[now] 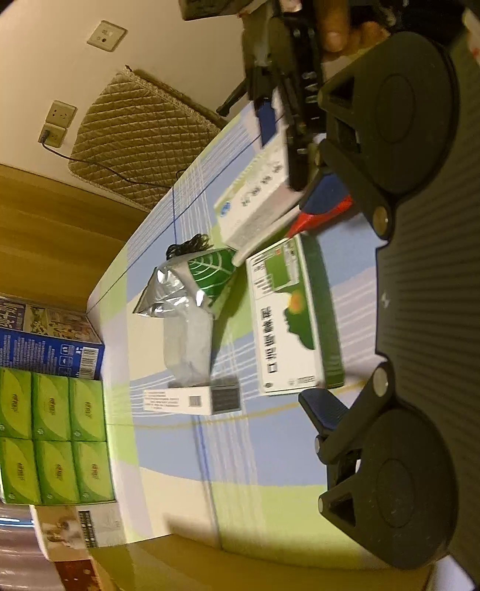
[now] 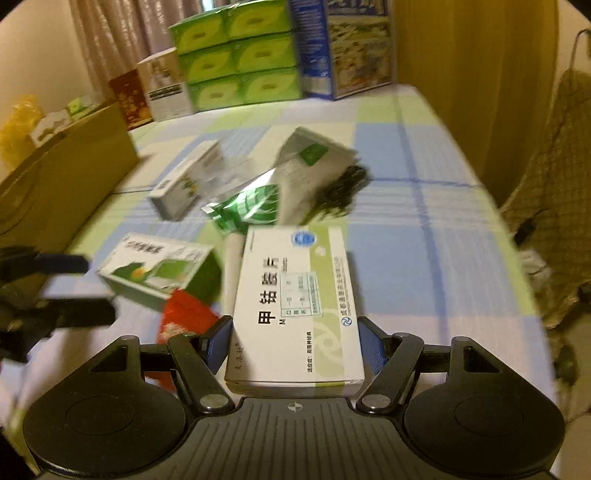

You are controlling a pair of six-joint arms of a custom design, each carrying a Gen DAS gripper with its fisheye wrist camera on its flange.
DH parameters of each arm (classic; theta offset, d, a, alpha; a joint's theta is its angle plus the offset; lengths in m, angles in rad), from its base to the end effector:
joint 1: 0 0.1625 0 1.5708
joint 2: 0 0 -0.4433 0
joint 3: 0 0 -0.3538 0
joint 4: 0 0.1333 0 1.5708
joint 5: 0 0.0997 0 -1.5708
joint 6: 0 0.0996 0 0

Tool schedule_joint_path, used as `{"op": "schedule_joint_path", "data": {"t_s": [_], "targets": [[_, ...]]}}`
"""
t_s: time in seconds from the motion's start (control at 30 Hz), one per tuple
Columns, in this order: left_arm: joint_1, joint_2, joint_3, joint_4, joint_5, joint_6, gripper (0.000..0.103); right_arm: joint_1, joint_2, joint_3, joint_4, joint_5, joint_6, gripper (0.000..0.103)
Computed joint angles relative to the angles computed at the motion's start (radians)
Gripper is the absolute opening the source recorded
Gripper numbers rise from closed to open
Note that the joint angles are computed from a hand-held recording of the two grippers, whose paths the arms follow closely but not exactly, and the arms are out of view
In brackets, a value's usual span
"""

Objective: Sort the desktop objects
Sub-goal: 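Grasp the red candy packet with the left tool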

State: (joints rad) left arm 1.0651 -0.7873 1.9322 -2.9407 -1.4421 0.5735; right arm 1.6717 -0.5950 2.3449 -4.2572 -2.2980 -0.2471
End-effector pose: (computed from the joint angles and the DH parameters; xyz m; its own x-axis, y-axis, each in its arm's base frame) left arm -0.1523 -0.5766 0.0803 -0.4842 0.8452 -0.2261 0.8749 0.4693 -0.1195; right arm 0.1094 -0.4142 0.0990 -0.7584 0.2994 0.5790 -0.2529 0.6836 -0.6847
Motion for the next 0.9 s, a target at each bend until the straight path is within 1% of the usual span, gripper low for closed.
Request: {"op": "schedule_joint_path", "data": {"t_s": [0.07, 0.13, 0.17, 0.33, 0.37, 0.4, 0.47, 0.67, 0.77, 0.83, 0.9], "targets": [[-0.004, -0.007, 0.017, 0.001, -0.008, 0.009, 0.092, 0.005, -0.001, 0.004, -0.021, -0.029, -0.004, 0.068], [-0.015, -0.011, 0.037, 0.001, -0.021, 0.036, 0.088, 0.003, -0.005, 0.021, -0.040, -0.044, 0.019, 0.068], [-0.023, -0.010, 0.050, -0.006, -0.025, 0.051, 0.083, 0.002, -0.008, 0.029, -0.047, -0.047, 0.026, 0.068], [-0.058, 0.011, 0.097, -0.025, -0.039, 0.103, 0.056, -0.002, -0.016, 0.049, -0.062, -0.059, 0.046, 0.068], [-0.066, 0.019, 0.102, -0.031, -0.032, 0.109, 0.043, -0.003, -0.017, 0.050, -0.059, -0.059, 0.046, 0.068], [-0.073, 0.027, 0.108, -0.042, -0.024, 0.115, 0.033, -0.003, -0.016, 0.051, -0.056, -0.061, 0.044, 0.068], [-0.084, 0.041, 0.121, -0.080, -0.004, 0.115, 0.026, -0.003, -0.015, 0.050, -0.052, -0.063, 0.040, 0.068], [-0.080, 0.028, 0.116, -0.046, 0.012, 0.125, 0.020, -0.001, -0.013, 0.064, -0.059, -0.051, 0.042, 0.068], [-0.070, 0.006, 0.110, -0.001, 0.022, 0.121, 0.020, 0.011, -0.006, 0.075, -0.070, -0.055, 0.062, 0.068], [-0.066, -0.005, 0.115, 0.002, 0.038, 0.122, 0.020, 0.023, 0.003, 0.078, -0.071, -0.065, 0.083, 0.068], [-0.066, -0.011, 0.123, -0.013, 0.052, 0.134, 0.022, 0.036, 0.015, 0.080, -0.076, -0.074, 0.098, 0.068]]}}
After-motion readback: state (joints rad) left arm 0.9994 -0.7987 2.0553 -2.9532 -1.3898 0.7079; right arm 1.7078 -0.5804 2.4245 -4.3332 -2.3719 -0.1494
